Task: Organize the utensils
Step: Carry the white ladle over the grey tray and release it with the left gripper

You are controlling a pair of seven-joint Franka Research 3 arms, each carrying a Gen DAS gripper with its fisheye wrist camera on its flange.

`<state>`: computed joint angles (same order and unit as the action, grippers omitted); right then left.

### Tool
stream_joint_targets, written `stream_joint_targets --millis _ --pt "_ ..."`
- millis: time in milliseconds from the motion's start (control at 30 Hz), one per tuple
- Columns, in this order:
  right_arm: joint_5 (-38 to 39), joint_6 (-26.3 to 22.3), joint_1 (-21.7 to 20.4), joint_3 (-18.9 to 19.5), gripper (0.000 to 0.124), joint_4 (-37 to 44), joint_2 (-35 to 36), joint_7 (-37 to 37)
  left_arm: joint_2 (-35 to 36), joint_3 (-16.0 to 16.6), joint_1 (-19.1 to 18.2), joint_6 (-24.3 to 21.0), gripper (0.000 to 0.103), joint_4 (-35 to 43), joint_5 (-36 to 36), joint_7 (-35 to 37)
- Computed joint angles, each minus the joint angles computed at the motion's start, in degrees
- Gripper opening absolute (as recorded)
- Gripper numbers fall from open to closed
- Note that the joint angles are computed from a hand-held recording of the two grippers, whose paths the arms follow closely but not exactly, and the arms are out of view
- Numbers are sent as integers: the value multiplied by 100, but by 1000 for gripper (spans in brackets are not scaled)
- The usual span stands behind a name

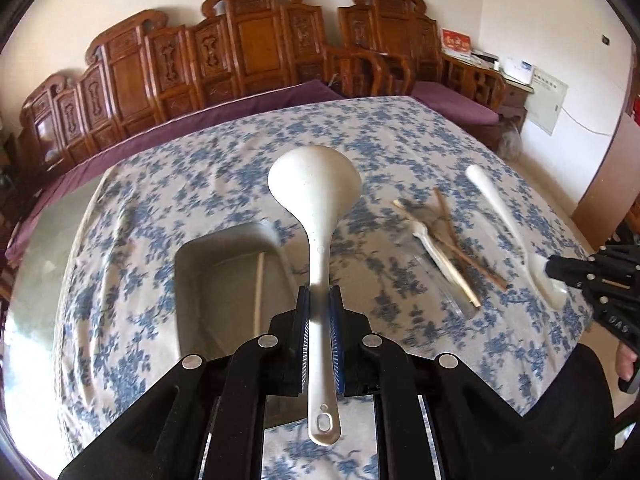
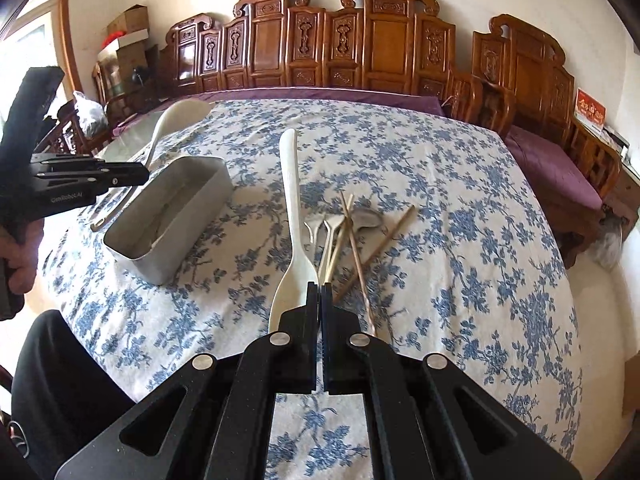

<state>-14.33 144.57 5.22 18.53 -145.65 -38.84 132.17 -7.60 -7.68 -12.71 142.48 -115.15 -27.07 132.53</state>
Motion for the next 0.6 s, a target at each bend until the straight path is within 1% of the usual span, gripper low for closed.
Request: stream_joint_targets --millis 133,233,333,400,600 --pt "-31 27 1 61 2 152 218 58 221 62 156 -25 9 69 97 -131" --pt "-77 84 24 74 2 253 412 109 445 39 297 -96 9 206 249 -335" --pt "-75 199 99 19 2 335 615 120 650 -12 428 -158 9 352 371 -506" --pt "-36 277 158 -32 2 391 756 116 803 -56 502 -267 9 486 591 -737" --pt "-59 298 270 -123 2 565 1037 77 1109 -195 666 -490 9 748 732 -935"
